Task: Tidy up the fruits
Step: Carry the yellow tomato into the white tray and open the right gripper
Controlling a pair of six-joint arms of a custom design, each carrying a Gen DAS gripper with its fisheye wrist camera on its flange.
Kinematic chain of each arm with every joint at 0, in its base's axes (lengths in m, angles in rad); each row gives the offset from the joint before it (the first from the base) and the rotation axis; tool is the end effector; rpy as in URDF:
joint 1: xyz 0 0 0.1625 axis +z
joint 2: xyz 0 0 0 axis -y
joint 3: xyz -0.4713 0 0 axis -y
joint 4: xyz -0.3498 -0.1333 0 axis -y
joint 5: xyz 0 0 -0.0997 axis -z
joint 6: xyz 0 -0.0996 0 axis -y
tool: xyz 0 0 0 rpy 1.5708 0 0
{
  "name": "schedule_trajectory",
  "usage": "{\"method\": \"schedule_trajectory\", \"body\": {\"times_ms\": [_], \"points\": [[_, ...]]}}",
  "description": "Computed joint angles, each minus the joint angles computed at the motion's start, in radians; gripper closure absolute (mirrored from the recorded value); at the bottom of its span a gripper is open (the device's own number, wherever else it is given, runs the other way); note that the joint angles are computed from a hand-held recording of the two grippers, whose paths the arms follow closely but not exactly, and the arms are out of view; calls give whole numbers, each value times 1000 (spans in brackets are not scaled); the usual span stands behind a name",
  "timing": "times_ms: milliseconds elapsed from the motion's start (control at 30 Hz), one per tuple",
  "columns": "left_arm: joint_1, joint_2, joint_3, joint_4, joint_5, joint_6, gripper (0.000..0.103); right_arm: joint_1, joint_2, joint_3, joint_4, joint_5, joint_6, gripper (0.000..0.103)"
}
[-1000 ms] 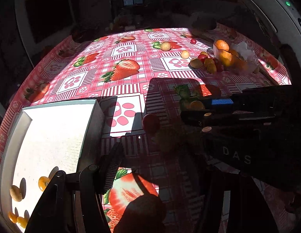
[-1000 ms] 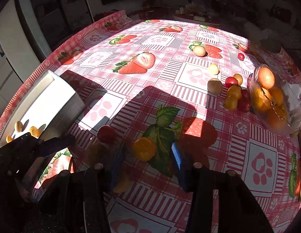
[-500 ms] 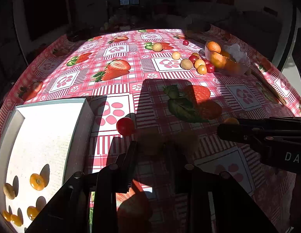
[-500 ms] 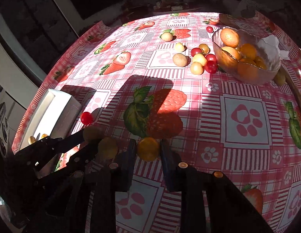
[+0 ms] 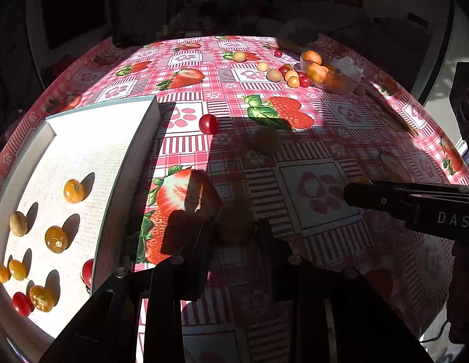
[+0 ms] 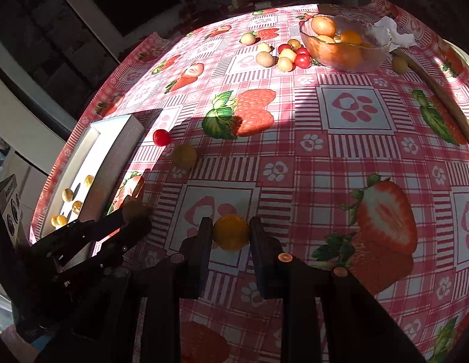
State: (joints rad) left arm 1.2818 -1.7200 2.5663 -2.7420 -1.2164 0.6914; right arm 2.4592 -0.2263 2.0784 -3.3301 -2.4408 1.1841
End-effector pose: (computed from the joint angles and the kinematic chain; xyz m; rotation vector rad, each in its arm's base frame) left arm 0.0794 -0.3221 0.3099 1.2066 2.4302 -0.3385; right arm 0.3896 -0.2429 -0.1410 -0.3106 -2.4466 0.9276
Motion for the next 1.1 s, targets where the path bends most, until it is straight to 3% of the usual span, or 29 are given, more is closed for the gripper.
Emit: {"method": "schedule_trajectory", "body": {"times_ms": [333,633,867,1100], "points": [[54,-104,-62,122,-58,56,72,48,-5,-53,151,10,79,76],[100,-131,-143,158,-110,128,72,62,-16,-120,241,15,69,76],[148,-93,-219,116,-133,177,72,59,-9,-210,305,21,14,76],[200,-6,-310,35,-136,197,72,50,17,-358,412,11,-94,76]]}}
